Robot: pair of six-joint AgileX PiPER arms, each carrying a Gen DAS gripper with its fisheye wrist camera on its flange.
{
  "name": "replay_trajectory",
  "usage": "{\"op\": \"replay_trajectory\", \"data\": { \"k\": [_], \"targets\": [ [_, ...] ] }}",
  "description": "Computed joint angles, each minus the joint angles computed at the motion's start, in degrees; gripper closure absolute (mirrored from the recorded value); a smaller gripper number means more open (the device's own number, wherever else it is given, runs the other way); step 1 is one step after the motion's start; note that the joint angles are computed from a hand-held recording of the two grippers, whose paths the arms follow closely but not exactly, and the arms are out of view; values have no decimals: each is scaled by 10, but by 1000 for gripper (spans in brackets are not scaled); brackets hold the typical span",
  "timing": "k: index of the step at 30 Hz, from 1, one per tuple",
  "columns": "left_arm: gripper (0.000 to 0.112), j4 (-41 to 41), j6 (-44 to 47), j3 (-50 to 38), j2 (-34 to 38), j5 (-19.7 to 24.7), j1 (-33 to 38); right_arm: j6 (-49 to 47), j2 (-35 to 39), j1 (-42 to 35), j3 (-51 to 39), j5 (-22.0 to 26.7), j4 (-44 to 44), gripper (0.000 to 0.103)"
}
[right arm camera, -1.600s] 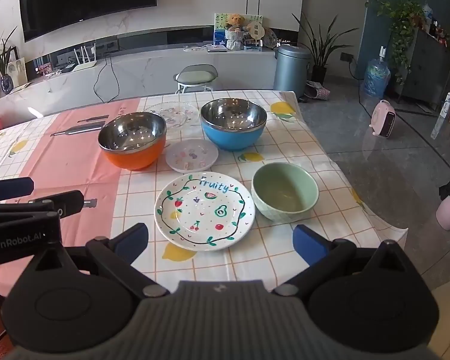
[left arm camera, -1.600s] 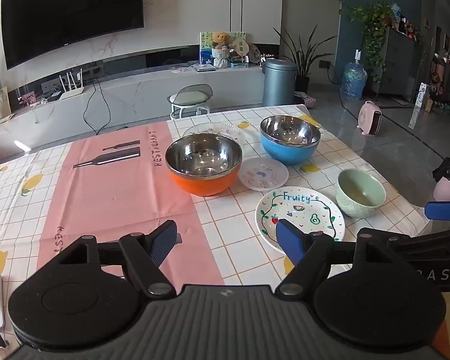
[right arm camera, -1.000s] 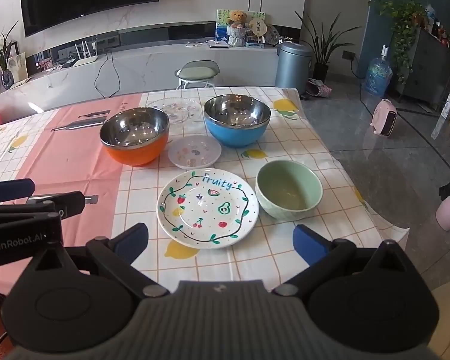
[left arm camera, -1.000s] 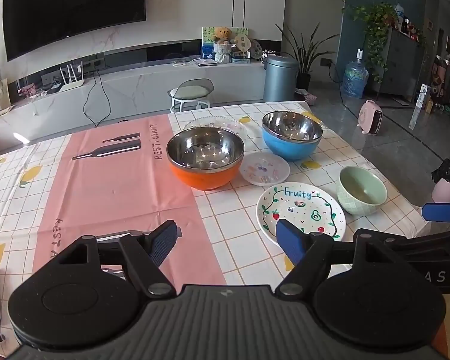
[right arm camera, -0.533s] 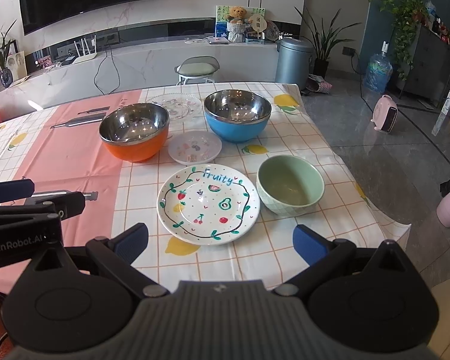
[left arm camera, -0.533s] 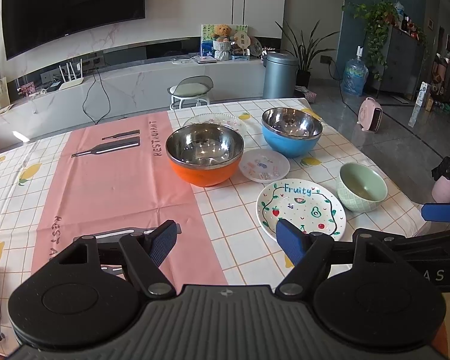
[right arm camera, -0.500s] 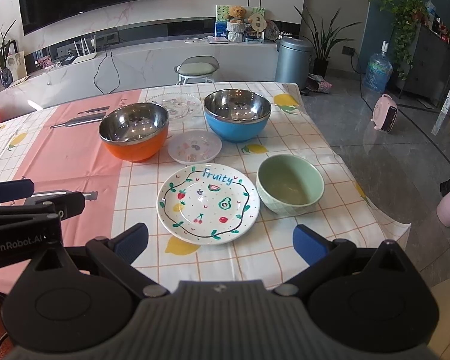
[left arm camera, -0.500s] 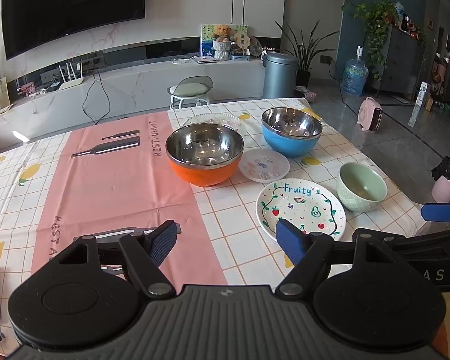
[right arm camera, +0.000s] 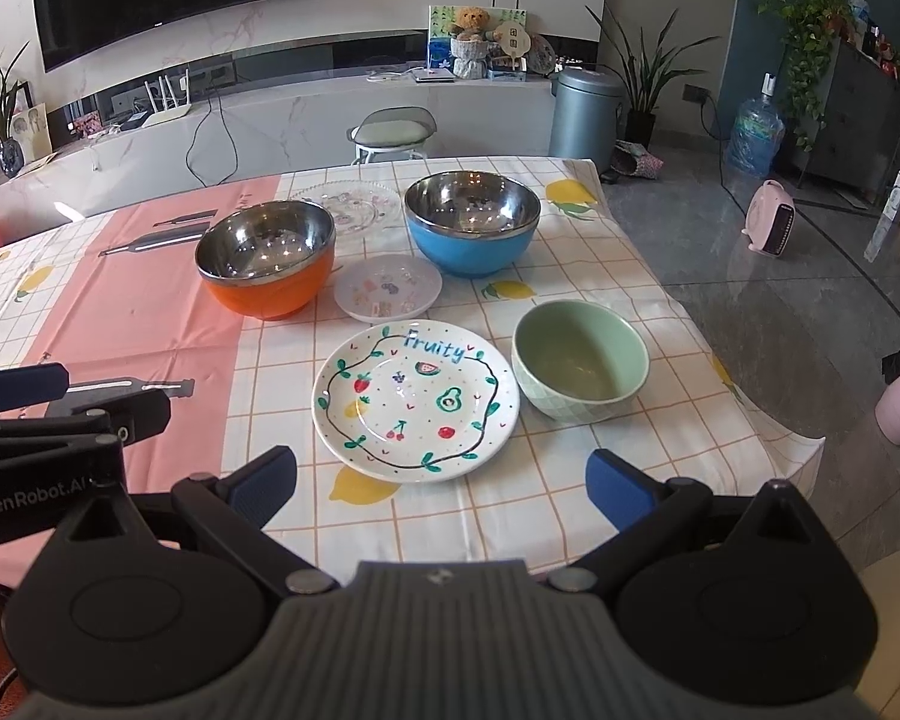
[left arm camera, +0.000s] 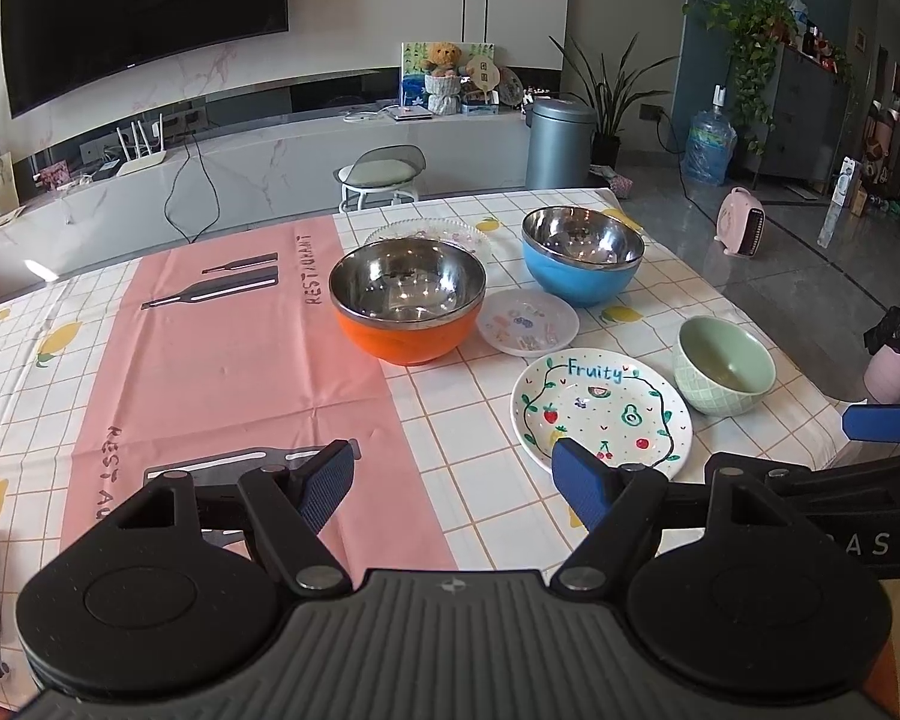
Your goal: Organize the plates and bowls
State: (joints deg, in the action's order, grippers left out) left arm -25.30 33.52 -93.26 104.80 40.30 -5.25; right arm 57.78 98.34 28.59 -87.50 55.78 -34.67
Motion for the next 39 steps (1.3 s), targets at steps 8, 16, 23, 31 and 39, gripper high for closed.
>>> {"op": "replay_trajectory", "data": {
  "k": [8,16,23,31,39],
  "targets": [
    [24,2,-2,-1,0,3,1,1,0,0,1,-1,0,3],
    [24,3,-2,-2,-2,2,0,2,3,1,-1,2,-1,3],
    [24,-8,6,-9,0,10,3,5,2,6,-7,14,-11,3],
    [24,0,-6,-15,3,13,3,-1,5,2,-7,10,4,3],
    [24,1,-8,-16,4,15,3,-1,4,3,-7,10,5,3]
  ]
}}
